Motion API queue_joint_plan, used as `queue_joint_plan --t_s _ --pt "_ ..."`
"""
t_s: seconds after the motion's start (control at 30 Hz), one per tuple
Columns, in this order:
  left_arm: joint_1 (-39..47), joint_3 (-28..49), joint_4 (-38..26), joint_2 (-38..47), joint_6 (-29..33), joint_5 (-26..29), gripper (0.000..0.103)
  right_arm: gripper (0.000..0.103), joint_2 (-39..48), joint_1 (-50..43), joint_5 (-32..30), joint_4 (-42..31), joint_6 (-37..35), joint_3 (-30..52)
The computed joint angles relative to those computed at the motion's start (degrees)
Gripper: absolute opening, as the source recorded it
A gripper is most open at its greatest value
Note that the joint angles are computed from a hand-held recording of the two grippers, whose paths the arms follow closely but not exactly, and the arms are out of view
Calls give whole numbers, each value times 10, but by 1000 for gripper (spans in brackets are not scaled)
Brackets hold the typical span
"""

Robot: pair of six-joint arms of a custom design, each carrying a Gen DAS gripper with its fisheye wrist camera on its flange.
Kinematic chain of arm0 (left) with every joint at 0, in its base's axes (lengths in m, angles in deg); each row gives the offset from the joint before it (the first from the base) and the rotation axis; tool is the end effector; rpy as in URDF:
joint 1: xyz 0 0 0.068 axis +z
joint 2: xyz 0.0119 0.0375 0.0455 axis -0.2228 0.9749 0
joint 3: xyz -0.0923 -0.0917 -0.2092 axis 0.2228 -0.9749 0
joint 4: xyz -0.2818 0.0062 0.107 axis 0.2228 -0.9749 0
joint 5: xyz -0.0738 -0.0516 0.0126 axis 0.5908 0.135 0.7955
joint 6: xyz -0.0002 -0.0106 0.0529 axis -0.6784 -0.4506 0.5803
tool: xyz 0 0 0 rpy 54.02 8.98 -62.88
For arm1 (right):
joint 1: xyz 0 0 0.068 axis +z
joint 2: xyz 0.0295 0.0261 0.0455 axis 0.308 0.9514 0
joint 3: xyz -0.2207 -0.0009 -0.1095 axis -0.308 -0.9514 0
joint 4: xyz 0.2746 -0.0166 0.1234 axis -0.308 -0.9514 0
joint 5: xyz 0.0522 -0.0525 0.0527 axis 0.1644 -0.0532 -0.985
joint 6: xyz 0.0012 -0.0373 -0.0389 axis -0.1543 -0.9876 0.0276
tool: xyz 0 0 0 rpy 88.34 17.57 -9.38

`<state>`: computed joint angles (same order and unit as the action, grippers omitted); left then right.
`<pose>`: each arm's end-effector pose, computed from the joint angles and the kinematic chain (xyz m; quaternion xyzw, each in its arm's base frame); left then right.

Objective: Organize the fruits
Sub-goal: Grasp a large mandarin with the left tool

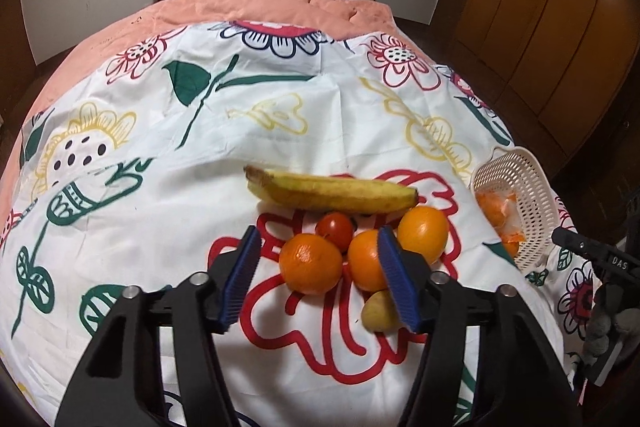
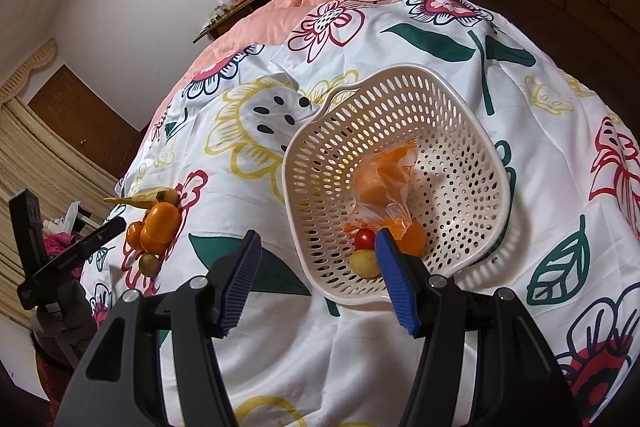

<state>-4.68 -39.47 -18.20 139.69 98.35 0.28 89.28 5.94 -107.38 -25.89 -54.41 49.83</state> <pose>0.3046 0.0333 0.1533 0.0571 0.9416 -0.0927 0.3185 0.2499 -0.0368 0.1608 0.0955 0.9268 0.2097 0.2966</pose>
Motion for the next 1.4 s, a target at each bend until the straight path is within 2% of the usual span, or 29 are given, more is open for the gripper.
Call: queue_joint_plan --t_s 0.13,0.57,0.67,0.7,1.07,1.4 --pt "5 -1 4 12 9 8 50 60 0 4 2 0 2 0" --pt "11 7 13 54 14 17 50 60 0 13 7 3 7 0" --pt "14 12 10 64 18 26 41 60 -1 17 9 4 9 -1" --pt "14 10 13 64 17 26 40 60 -3 20 10 4 11 -3" --pt "25 -14 13 21 21 54 40 60 -6 36 16 -2 12 5" --pt "47 -44 -10 -61 25 76 40 60 8 117 42 -5 21 35"
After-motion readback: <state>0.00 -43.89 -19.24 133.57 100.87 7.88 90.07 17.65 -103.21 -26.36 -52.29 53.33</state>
